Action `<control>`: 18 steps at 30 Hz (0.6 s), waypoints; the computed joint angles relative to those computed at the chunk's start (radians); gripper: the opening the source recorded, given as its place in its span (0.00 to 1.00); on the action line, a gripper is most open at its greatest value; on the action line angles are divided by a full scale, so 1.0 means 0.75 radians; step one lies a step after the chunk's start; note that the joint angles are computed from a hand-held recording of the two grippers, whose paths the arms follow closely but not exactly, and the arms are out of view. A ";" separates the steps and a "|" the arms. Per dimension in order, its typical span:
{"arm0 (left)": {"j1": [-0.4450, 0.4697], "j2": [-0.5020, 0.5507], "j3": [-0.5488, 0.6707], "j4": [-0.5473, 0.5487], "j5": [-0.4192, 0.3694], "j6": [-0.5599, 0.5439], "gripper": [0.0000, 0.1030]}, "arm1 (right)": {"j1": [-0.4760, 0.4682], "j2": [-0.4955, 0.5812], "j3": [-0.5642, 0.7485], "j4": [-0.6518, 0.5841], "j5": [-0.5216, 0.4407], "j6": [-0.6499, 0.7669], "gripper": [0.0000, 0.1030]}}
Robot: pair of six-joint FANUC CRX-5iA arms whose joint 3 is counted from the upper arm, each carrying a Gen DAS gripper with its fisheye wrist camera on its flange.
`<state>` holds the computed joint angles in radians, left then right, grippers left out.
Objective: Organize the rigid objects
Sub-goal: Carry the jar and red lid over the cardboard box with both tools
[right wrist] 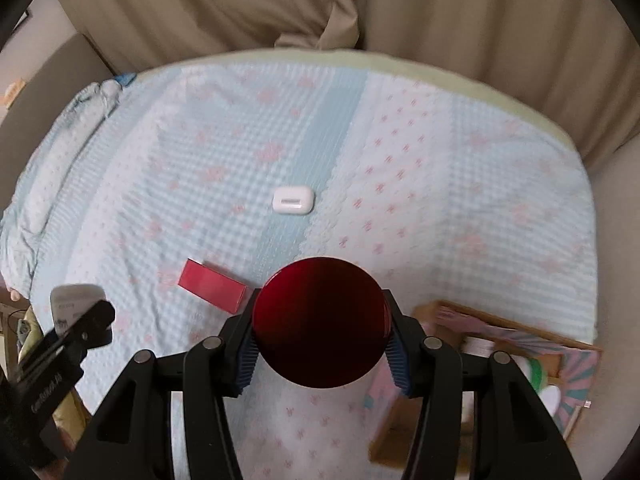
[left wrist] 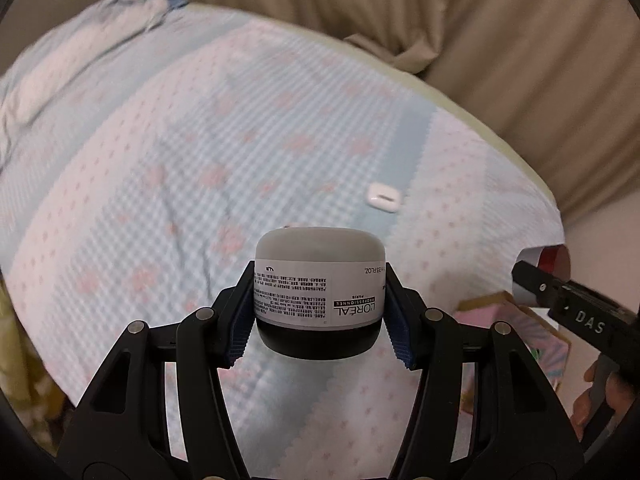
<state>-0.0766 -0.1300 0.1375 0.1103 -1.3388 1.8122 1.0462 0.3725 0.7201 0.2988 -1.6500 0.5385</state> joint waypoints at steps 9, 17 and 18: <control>-0.208 0.106 0.319 0.023 -0.133 -0.057 0.52 | 0.074 -0.205 -0.079 0.130 -0.105 -0.117 0.48; -0.443 0.284 0.572 0.048 -0.162 -0.030 0.52 | 0.132 -0.465 -0.315 0.233 -0.211 -0.268 0.48; -0.474 0.311 0.606 0.049 -0.167 -0.022 0.52 | 0.136 -0.493 -0.343 0.241 -0.226 -0.284 0.48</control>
<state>-0.4322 0.1030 0.5921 0.1471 -1.4642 1.7957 1.1482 0.0026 0.4626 0.4795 -1.8192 0.3255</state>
